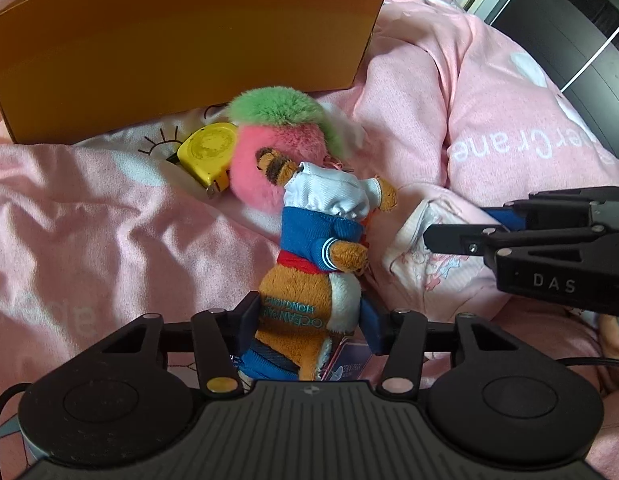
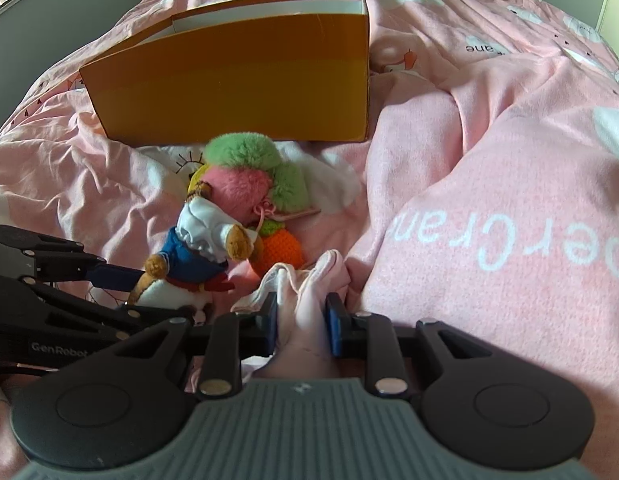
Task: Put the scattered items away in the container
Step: 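Grasp sailor-suit bear with left tool while right tool grasps pink pouch, then lift bear and pink pouch and carry both over the orange box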
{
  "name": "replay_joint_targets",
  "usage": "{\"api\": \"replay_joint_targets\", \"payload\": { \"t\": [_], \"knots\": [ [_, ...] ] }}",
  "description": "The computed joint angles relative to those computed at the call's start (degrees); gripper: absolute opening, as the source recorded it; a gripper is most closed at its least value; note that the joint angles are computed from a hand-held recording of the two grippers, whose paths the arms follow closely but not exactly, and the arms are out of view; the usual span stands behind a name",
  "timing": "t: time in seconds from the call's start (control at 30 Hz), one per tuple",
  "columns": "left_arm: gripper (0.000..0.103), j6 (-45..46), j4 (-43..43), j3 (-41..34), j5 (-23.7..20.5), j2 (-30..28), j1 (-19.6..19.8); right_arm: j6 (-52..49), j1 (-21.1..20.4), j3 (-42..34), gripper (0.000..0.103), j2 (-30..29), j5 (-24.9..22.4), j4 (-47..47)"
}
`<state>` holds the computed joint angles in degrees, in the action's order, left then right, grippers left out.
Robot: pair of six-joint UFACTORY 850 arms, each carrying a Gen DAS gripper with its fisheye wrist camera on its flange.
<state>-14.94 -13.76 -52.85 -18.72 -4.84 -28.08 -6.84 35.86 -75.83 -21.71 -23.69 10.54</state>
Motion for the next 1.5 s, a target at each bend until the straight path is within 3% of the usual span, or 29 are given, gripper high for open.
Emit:
{"api": "replay_joint_targets", "payload": {
  "t": [0.17, 0.43, 0.67, 0.83, 1.0, 1.23, 1.5],
  "knots": [
    [0.056, -2.32, 1.85, 1.06, 1.32, 2.02, -0.01, -1.76, -0.1, 0.58, 0.027, 0.86, -0.16, 1.99],
    [0.055, 5.07, -8.62, 2.55, 2.46, 6.22, 2.4, -4.97, -0.9, 0.38, 0.027, 3.15, 0.82, 5.22],
    [0.055, -8.45, 5.63, 0.45, 0.67, 7.84, 2.16, -6.16, -1.25, -1.31, 0.027, 3.7, 3.03, 5.46],
    [0.055, -24.0, 23.13, -1.6, -1.44, 8.21, 1.08, -8.21, -1.33, -3.38, 0.027, 3.12, 3.99, 5.93],
    [0.055, -27.36, 27.85, -3.98, -2.72, 7.61, 1.51, -10.6, -1.34, -6.21, 0.027, 2.05, 4.9, 6.44],
    [0.055, -24.47, 28.63, -7.26, -4.12, 6.6, 2.5, -13.39, -1.63, -10.93, 0.027, 0.08, 5.26, 7.76],
    [0.055, -10.78, 16.14, -11.71, -3.33, 4.6, 7.33, -16.81, -2.15, -18.28, 0.027, -3.69, 5.18, 8.09]
  ]
}}
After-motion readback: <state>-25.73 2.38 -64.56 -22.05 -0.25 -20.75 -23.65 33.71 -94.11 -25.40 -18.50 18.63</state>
